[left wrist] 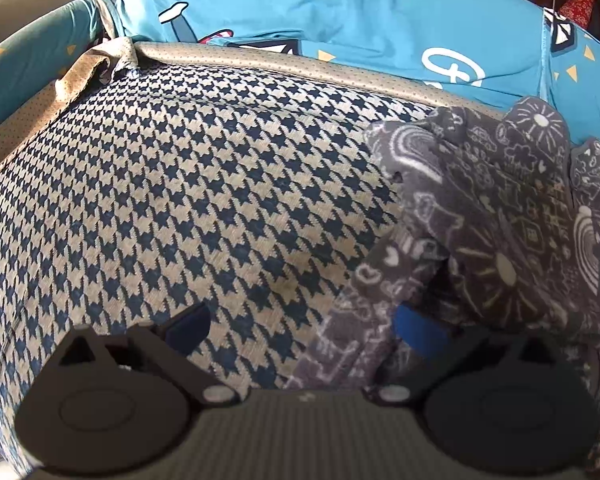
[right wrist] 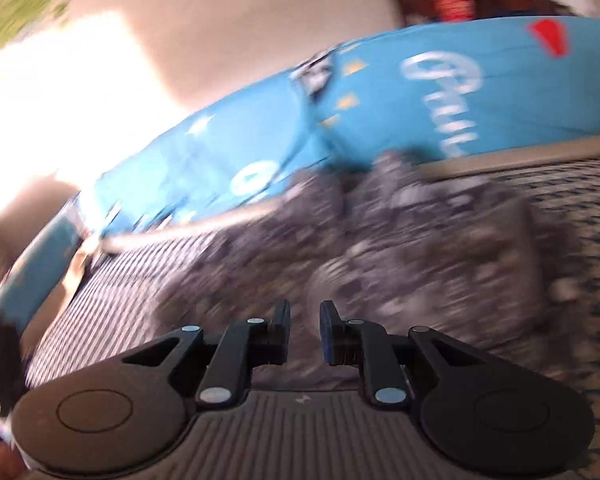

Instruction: Fold clothes

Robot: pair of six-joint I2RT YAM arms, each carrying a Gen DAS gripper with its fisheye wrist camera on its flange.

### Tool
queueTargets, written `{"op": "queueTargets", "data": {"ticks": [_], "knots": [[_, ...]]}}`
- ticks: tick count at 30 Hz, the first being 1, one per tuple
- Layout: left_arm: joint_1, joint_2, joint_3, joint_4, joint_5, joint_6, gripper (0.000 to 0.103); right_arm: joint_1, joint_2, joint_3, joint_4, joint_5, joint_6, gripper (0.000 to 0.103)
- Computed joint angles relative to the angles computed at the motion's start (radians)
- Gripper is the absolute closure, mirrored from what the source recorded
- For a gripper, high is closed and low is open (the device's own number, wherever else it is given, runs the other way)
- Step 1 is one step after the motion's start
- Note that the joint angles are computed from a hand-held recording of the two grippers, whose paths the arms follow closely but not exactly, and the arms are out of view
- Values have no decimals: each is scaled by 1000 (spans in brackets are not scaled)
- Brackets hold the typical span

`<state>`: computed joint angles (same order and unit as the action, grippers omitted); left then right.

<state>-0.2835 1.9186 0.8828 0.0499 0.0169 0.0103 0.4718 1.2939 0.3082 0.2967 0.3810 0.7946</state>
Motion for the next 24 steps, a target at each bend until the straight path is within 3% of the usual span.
{"op": "queueTargets", "data": {"ticks": [7,13,18,24], "knots": [[60,-18,4,13,-18,-32,0,87,261,119,126,-178,-121,86],[92,-18,26,-10,-11,-27,1,126,417,213,183,-182,-141,86],[111,-18,33,-27,10,-17,0,149,489,299,132,-71,-139,78],[127,-19,40,-43,36,-20,0,165,501,336,110,60,-150,78]]}}
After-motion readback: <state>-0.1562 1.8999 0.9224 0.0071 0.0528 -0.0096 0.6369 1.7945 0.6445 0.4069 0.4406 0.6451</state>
